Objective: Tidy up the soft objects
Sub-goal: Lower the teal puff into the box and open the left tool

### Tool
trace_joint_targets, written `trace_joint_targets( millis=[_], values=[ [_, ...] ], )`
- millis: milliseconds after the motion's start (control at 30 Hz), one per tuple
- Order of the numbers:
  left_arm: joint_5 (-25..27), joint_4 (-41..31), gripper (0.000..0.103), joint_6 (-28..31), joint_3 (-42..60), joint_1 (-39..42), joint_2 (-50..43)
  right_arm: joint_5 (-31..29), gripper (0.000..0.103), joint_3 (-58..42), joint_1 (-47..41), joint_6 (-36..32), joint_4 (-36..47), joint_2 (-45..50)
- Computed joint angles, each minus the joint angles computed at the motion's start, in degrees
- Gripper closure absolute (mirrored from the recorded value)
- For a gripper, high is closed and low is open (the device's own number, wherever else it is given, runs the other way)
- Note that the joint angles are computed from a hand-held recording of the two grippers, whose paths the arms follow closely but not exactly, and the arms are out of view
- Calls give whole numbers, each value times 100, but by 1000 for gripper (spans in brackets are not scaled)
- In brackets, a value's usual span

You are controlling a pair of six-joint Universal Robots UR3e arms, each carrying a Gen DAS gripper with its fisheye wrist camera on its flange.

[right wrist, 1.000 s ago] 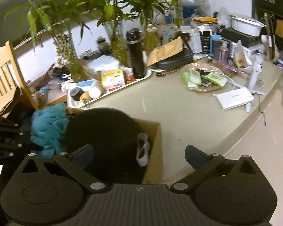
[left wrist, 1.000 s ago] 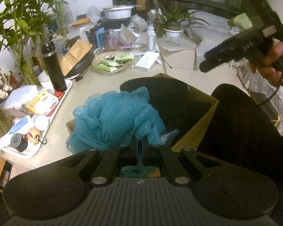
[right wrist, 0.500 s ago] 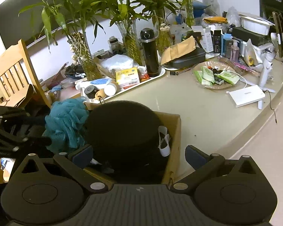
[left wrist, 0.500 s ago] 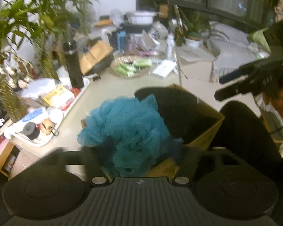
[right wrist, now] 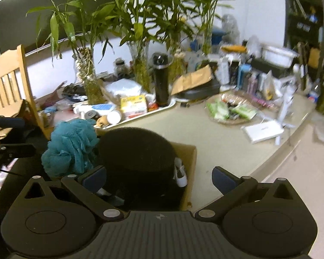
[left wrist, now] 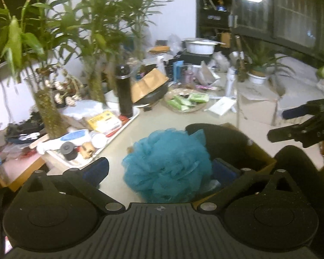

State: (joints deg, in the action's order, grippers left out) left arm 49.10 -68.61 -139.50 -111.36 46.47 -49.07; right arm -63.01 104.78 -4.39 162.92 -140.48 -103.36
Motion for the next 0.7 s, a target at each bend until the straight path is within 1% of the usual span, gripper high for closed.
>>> trace_joint_targets(
  millis=[100, 133, 200, 267, 333, 400, 467, 500, 533, 600, 700],
  values=[
    [453, 738, 0, -577, -284, -274, 59, -644, 0, 304, 460, 122, -855, -4],
    [589, 847, 0, -687, -302, -371, 28, -835, 0, 474, 599, 142, -1231, -13],
    [673, 811, 0, -648, -300, -426, 53, -1234, 0, 612, 881, 242, -1689, 61],
    [979, 1122, 0, -867, -383, -655, 24, -1740, 0, 740, 1196, 364, -2123, 169],
    [1260, 1321, 0, -1176, -443, -836, 19, -2010, 0, 790, 1383, 467, -2218, 215],
    [1637, 1436, 0, -1505, -410, -1095, -88, -2092, 0, 785, 1467, 651, -2102, 236],
    [2344, 1638, 0, -1867, -294, -1605, -376, -1975, 0, 680, 1445, 899, -1673, 225],
    [2803, 1733, 0, -2024, -201, -1936, -574, -1960, 0, 597, 1462, 1016, -1431, 242],
    [3023, 1770, 0, -2082, -165, -2087, -670, -1955, 0, 516, 1483, 1125, -1164, 254],
    [3043, 1622, 0, -2098, -135, -2068, -668, -1991, 0, 338, 1566, 1259, -737, 312],
    [2795, 1006, 0, -2041, 54, -1852, -615, -2211, 0, 95, 1771, 1395, -240, 433]
  ],
)
